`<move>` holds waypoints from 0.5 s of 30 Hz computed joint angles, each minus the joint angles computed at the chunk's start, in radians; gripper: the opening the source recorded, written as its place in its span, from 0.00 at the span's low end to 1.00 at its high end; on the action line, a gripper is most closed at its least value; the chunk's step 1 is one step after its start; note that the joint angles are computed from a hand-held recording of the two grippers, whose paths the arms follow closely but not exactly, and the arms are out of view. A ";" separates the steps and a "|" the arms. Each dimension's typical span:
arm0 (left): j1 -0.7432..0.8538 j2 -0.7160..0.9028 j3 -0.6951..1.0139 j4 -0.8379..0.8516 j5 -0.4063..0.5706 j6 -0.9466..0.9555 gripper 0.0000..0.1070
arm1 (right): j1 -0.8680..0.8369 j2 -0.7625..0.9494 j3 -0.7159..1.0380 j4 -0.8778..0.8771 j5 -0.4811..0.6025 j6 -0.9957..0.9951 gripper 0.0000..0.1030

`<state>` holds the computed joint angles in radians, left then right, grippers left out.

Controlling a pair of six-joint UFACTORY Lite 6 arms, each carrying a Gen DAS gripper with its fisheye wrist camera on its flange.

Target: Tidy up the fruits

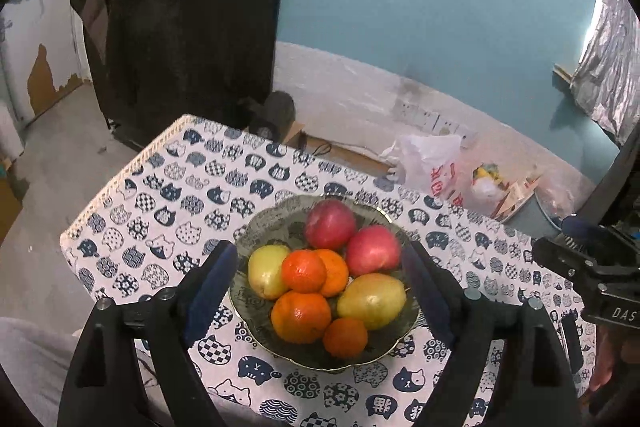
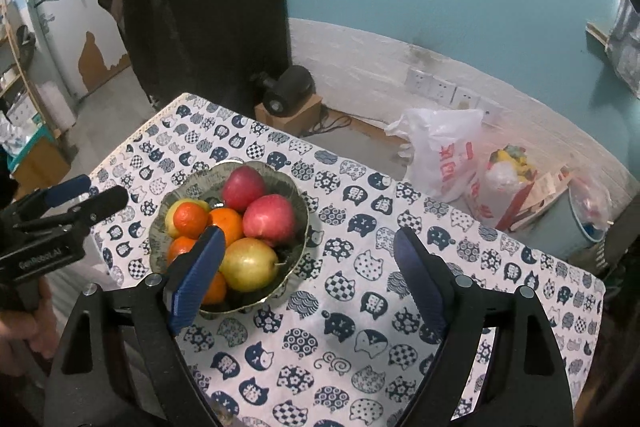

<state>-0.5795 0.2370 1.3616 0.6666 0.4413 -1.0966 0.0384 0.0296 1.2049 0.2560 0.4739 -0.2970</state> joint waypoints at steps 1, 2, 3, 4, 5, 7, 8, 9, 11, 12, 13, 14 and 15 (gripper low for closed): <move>-0.006 -0.008 0.000 0.009 0.002 -0.006 0.80 | -0.005 -0.009 -0.004 0.004 0.004 -0.004 0.83; -0.013 -0.015 0.001 0.021 0.007 -0.016 0.81 | -0.010 -0.018 -0.007 0.008 0.008 -0.007 0.83; -0.019 -0.021 0.003 0.028 0.012 -0.022 0.81 | -0.015 -0.029 -0.011 0.013 0.013 -0.009 0.83; -0.024 -0.024 0.004 0.031 0.015 -0.025 0.81 | -0.020 -0.038 -0.015 0.017 0.018 -0.010 0.83; -0.031 -0.028 0.006 0.043 0.023 -0.035 0.81 | -0.027 -0.043 -0.015 0.023 0.023 -0.014 0.83; -0.046 -0.031 0.012 0.078 0.044 -0.061 0.81 | -0.036 -0.054 -0.015 0.021 0.033 -0.008 0.83; -0.053 -0.034 0.010 0.099 0.053 -0.076 0.82 | -0.040 -0.061 -0.014 0.016 0.037 -0.002 0.83; -0.061 -0.036 0.011 0.123 0.063 -0.092 0.83 | -0.042 -0.068 -0.015 0.013 0.038 0.000 0.83; -0.075 -0.034 0.020 0.157 0.087 -0.113 0.85 | -0.045 -0.080 -0.019 0.000 0.039 0.010 0.83; -0.079 -0.035 0.021 0.163 0.094 -0.115 0.85 | -0.046 -0.084 -0.019 -0.005 0.041 0.014 0.83; -0.083 -0.035 0.023 0.173 0.099 -0.119 0.85 | -0.049 -0.087 -0.017 -0.003 0.045 0.014 0.83; -0.089 -0.035 0.026 0.183 0.105 -0.122 0.85 | -0.053 -0.088 -0.015 0.008 0.051 0.007 0.83; -0.094 -0.033 0.029 0.189 0.111 -0.124 0.85 | -0.055 -0.091 -0.014 0.018 0.053 0.000 0.83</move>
<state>-0.6731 0.2037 1.3905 0.8558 0.5526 -1.2205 -0.0166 -0.0611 1.1905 0.2736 0.5273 -0.2971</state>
